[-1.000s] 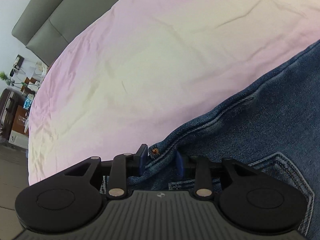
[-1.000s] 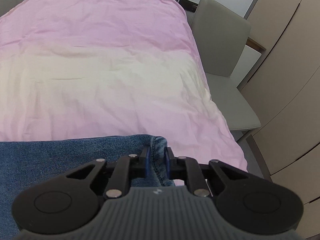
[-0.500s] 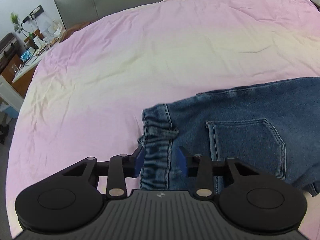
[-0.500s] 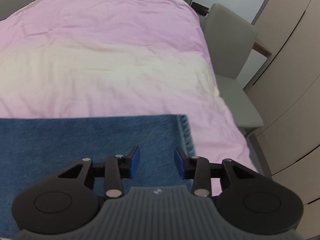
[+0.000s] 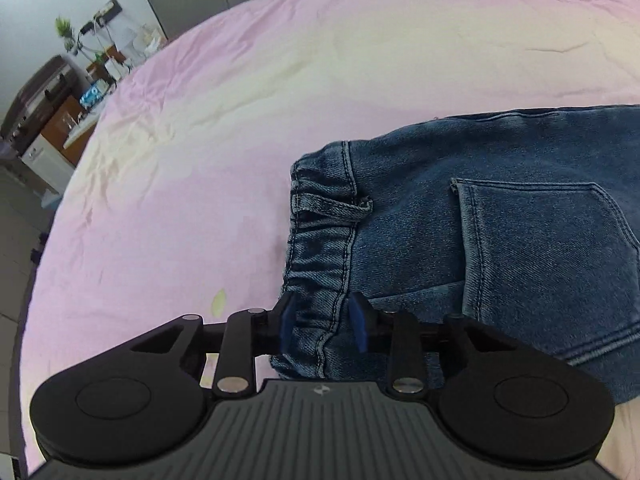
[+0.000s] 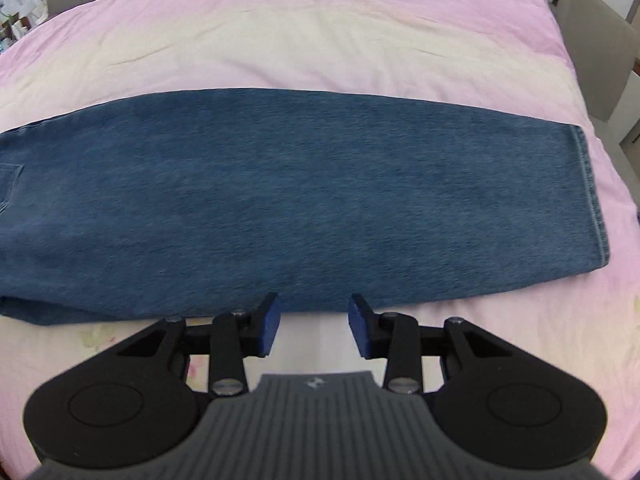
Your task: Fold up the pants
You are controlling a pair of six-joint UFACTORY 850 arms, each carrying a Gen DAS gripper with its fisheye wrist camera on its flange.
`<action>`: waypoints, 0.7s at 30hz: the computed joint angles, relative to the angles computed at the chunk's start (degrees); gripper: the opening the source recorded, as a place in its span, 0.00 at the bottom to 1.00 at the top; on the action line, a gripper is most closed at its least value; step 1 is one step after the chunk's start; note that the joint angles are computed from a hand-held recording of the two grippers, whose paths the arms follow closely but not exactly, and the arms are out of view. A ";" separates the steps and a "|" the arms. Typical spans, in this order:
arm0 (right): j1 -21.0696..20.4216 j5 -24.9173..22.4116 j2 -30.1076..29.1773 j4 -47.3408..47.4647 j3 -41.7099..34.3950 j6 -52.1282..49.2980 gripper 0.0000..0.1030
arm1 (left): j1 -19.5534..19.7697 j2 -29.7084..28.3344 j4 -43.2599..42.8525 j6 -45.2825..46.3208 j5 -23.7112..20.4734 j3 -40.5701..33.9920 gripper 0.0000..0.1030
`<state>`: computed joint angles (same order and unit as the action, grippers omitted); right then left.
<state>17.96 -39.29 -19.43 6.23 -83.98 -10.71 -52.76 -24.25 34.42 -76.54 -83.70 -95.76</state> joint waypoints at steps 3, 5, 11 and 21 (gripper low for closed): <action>2.73 1.65 2.99 5.34 3.88 -5.26 0.33 | -2.74 1.60 1.66 -0.56 -0.06 0.08 0.37; 4.72 2.90 4.92 10.06 6.35 -9.65 0.33 | -4.26 2.84 1.56 -0.90 0.76 0.85 0.37; 11.50 4.98 7.81 26.14 10.90 -22.89 0.33 | -5.62 5.63 1.57 -2.18 0.71 4.77 0.37; 20.62 9.86 -0.09 24.21 5.44 -18.73 0.33 | -4.14 9.34 2.33 -0.59 7.25 12.48 0.33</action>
